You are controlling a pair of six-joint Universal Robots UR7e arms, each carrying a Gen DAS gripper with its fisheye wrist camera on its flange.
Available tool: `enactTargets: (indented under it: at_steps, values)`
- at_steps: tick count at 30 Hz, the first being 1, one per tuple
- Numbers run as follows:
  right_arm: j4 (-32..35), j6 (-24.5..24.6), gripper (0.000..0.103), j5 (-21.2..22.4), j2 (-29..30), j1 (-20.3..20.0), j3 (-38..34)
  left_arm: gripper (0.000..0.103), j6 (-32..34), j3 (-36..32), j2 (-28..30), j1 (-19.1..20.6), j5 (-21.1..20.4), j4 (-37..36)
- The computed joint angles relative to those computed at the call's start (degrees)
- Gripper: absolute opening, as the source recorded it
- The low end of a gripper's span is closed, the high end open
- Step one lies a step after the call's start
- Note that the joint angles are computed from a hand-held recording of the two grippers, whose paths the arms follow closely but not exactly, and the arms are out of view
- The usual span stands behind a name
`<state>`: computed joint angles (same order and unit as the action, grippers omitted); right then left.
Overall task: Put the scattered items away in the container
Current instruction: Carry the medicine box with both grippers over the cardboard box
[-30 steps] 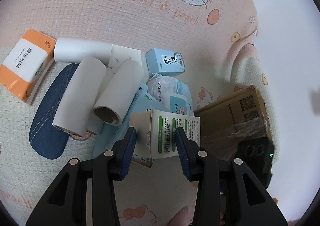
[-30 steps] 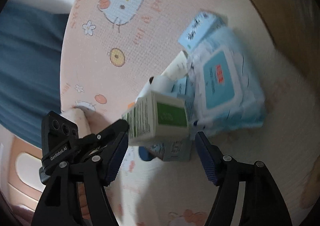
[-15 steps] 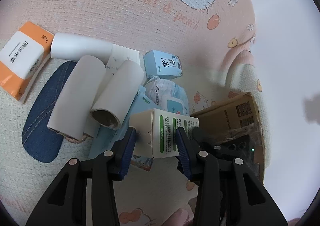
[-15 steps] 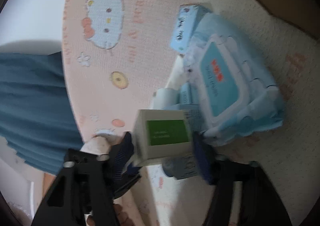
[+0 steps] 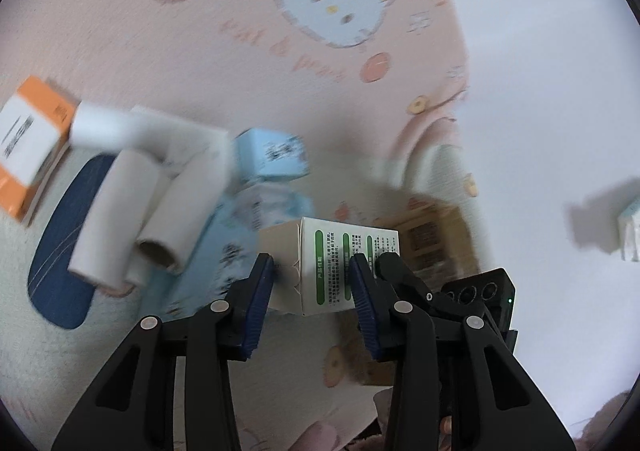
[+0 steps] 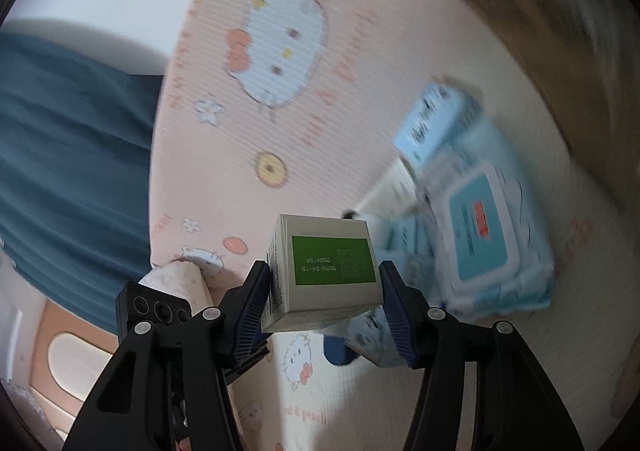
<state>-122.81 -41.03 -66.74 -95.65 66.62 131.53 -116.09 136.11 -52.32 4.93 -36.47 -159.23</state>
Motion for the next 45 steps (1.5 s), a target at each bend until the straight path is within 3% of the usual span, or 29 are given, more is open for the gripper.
enactTargets:
  at_steps: [2, 11, 17, 20, 24, 30, 34, 37, 41, 45]
  values:
    - [0.1, -0.1, 0.053, 0.8, -1.5, 0.9, -0.2, 0.043, 1.5, -1.8, -0.8, 0.2, 1.5, 3.1]
    - [4.0, -1.6, 0.053, 4.9, -6.5, 2.9, -3.7, 0.043, 12.9, -6.9, 0.1, 0.5, 6.4, 0.3]
    - [6.3, -1.8, 0.053, 5.7, -7.2, 3.3, -7.5, 0.043, 23.2, -10.8, 3.1, 2.4, 7.3, -6.5]
    - [5.7, -1.7, 0.053, 5.2, -6.9, 3.2, -9.6, 0.043, 29.9, -12.9, 6.0, 4.6, 6.1, -14.5]
    - [6.3, -0.9, 0.053, 4.1, -5.5, 2.6, -13.5, 0.043, 38.5, -16.6, 10.0, 7.9, 3.5, -23.6]
    - [9.5, 0.4, 0.053, 4.1, -2.2, 0.5, -21.2, 0.043, 49.2, -24.3, 14.7, 13.5, -4.2, -29.8]
    - [8.2, 0.8, 0.053, 2.6, -1.3, 0.0, -24.8, 0.043, 54.0, -31.0, 17.6, 17.6, -10.9, -28.8]
    - [8.1, 1.1, 0.053, 1.4, -0.1, -0.4, -28.0, 0.043, 54.1, -35.5, 20.1, 20.5, -16.2, -29.3]
    - [8.6, 1.2, 0.053, -1.3, 2.2, -0.3, -32.7, 0.043, 54.1, -41.5, 23.0, 22.6, -19.9, -25.5]
    - [10.2, 4.2, 0.053, -4.0, 5.7, -0.2, -38.0, 0.043, 56.4, -47.2, 25.4, 24.3, -22.6, -20.2]
